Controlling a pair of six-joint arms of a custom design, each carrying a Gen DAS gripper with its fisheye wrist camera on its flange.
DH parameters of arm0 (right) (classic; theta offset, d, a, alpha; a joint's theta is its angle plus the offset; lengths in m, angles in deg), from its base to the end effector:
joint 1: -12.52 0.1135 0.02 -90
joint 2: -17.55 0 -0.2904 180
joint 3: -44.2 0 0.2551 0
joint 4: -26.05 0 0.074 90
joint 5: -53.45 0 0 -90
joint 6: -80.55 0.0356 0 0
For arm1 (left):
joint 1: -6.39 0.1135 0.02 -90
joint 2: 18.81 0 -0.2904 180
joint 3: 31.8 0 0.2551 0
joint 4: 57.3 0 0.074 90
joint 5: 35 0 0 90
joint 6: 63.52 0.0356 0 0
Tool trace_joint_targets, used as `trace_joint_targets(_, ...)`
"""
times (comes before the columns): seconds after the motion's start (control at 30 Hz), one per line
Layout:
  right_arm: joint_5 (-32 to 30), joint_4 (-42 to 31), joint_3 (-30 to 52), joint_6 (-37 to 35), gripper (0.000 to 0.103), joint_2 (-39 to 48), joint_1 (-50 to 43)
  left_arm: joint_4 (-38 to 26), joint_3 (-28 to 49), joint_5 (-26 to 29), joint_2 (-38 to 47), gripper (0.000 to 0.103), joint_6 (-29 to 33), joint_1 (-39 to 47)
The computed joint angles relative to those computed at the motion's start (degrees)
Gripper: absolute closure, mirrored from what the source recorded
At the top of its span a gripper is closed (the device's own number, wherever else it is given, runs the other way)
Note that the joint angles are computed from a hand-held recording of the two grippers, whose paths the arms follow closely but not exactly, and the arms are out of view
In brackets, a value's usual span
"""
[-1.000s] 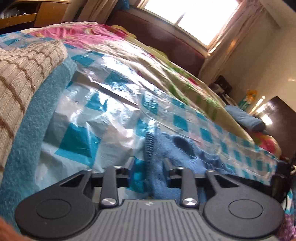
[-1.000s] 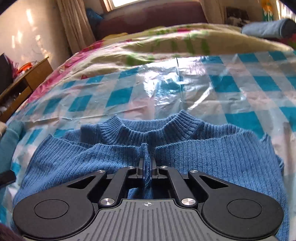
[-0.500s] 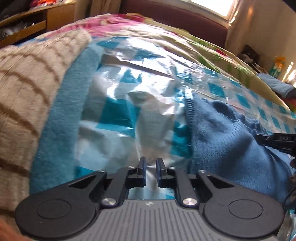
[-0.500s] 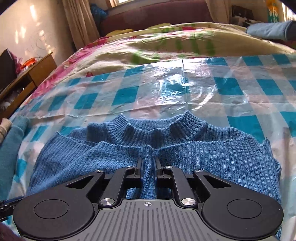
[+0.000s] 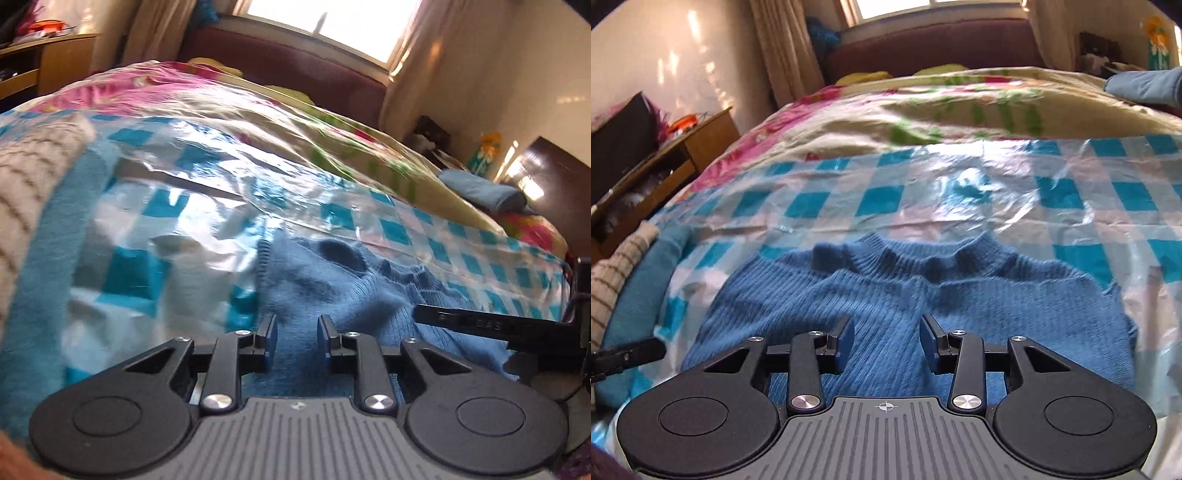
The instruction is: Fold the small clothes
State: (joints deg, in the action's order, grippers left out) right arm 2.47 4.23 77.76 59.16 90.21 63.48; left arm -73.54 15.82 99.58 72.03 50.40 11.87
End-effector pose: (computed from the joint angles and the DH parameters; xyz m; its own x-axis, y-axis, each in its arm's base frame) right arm 0.1313 0.1263 0.1410 -0.5832 0.4294 -0.6896 0.3628 0.8972 0.2519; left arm 0.2618 0.0000 0.1436 -0.6673 0.2261 -0.7096 0.6100 0.7126 -0.3466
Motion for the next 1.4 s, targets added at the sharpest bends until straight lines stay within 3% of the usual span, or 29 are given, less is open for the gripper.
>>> trace_joint_targets(0.1, -0.8, 1.3, 0.5, -0.7, 0.065, 4.4, -2.5, 3.6, 0.5, -9.8, 4.1, 0.075, -2.9, -4.6)
trace_joint_targets(0.13, -0.9, 1.8, -0.1, -1.0, 0.066, 4.8, -3.6, 4.2, 0.8, -11.1, 5.8, 0.07, -3.3, -4.6)
trace_joint_targets(0.27, -2.1, -0.8, -0.7, -1.2, 0.067, 1.0, -6.4, 2.5, 1.1, -7.7, 6.8, 0.067, -3.6, -0.6)
trace_joint_targets(0.37, 0.6, -6.0, 1.6, 1.3, 0.064, -1.1, -3.4, 1.3, -0.1, -6.2, 4.5, 0.067, -4.1, 1.7)
trace_joint_targets(0.5, -0.7, -3.0, 4.2, -1.5, 0.064, -0.2, -1.7, -3.8, -0.4, -2.8, 3.6, 0.066, -3.2, 5.6)
trace_joint_targets(0.57, -3.1, 0.6, 5.5, -3.9, 0.062, 2.5, -2.2, -7.5, -0.1, -1.1, 4.4, 0.065, -1.8, 7.0)
trace_joint_targets(0.7, -9.5, 0.2, 11.1, -6.5, 0.057, 12.5, -4.7, -8.2, -1.2, -1.3, 4.4, 0.065, -0.2, 6.6)
trace_joint_targets(0.9, -6.8, -6.0, 17.6, -6.3, 0.055, 12.8, -3.0, -10.2, 0.8, 3.5, 7.2, 0.064, -1.0, 9.5)
trace_joint_targets(1.17, -16.6, -5.9, 32.6, -12.6, 0.042, 27.1, -8.6, -11.5, 1.4, 4.2, 8.6, 0.056, 0.9, 9.5)
trace_joint_targets(1.4, -14.9, -18.9, 46.7, -16.8, 0.035, 39.3, -8.9, -13.9, 2.0, 5.9, 9.2, 0.05, 3.6, 10.1)
